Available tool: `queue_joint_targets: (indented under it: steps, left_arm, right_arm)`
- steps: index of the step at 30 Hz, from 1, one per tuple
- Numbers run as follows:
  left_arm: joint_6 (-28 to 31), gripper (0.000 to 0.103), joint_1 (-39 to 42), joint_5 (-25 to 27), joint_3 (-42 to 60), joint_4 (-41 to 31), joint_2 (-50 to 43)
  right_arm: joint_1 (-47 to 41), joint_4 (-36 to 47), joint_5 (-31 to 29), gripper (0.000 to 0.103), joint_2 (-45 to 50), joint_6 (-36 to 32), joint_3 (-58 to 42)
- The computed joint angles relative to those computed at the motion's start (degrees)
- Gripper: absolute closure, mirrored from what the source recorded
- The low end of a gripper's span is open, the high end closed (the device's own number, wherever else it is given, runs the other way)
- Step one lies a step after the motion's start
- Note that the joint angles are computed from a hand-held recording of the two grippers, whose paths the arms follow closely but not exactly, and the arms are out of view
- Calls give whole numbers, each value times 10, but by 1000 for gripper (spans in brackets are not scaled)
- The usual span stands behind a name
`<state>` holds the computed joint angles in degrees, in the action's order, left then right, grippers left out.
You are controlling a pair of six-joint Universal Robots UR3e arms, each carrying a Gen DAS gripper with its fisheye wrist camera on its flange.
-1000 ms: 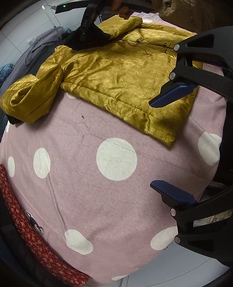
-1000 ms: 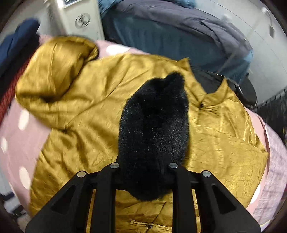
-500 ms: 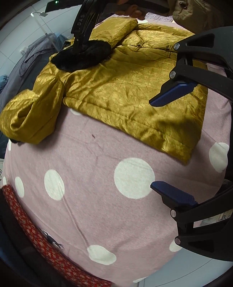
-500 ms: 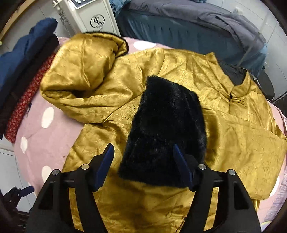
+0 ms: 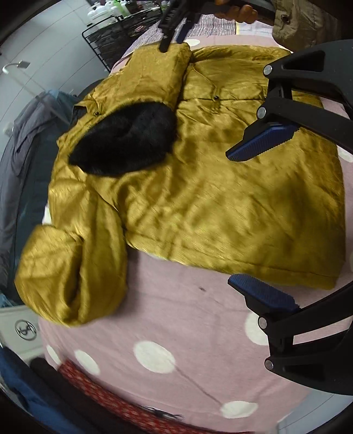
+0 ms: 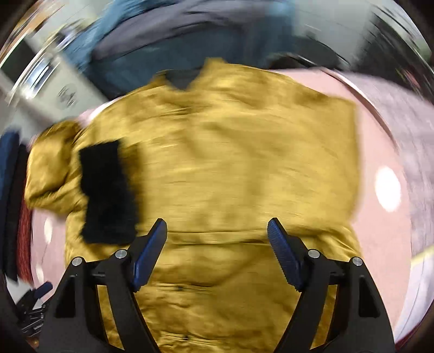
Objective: Fold large clothes
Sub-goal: 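Lay the sleeve across the jacket front and release the right tool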
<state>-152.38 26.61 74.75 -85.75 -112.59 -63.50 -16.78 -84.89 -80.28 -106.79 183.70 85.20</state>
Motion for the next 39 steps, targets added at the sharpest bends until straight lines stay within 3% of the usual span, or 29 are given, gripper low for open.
queue_joint_targets:
  steps: [8,18,22,24,26,27,30,33,35,37,39]
  left_arm:
    - [-131,20,-131,-10,92,105,-163]
    - [-222,20,-240,-7,220,167,-342]
    - [-242,25,-301,32,276,183,-430]
    - [-249,55,-313,26,286,183,-459]
    - [-256,72,-334,55,286,202,-472]
    - [-254,79,-345,76,284,217,-474]
    - [-272,87,-362,131,278,258,-467]
    - [-293,88,-355,161,299,250,-479]
    - [-280,88,-340,136,323,212,-499]
    - [-258,81,-340,133,301,229,-490]
    - [-253,59,-353,154,295,230,-489]
  right_arm:
    - [-210,78,37,27,-83,-87,49]
    - [-309,124,50,27,-133,-162,99]
    - [-336,133,51,27,-137,-182,101]
    - [-347,140,53,27,-137,-194,99]
    - [-352,142,57,27,-137,-206,95]
    - [-352,142,58,27,-138,-210,94]
    - [-329,125,54,27,-131,-213,89]
    - [-281,92,43,27,-114,-199,84]
    - [-238,62,34,27,-95,-178,78]
    - [-184,23,18,27,-73,-149,69]
    - [-116,-36,-12,27,-53,-123,60]
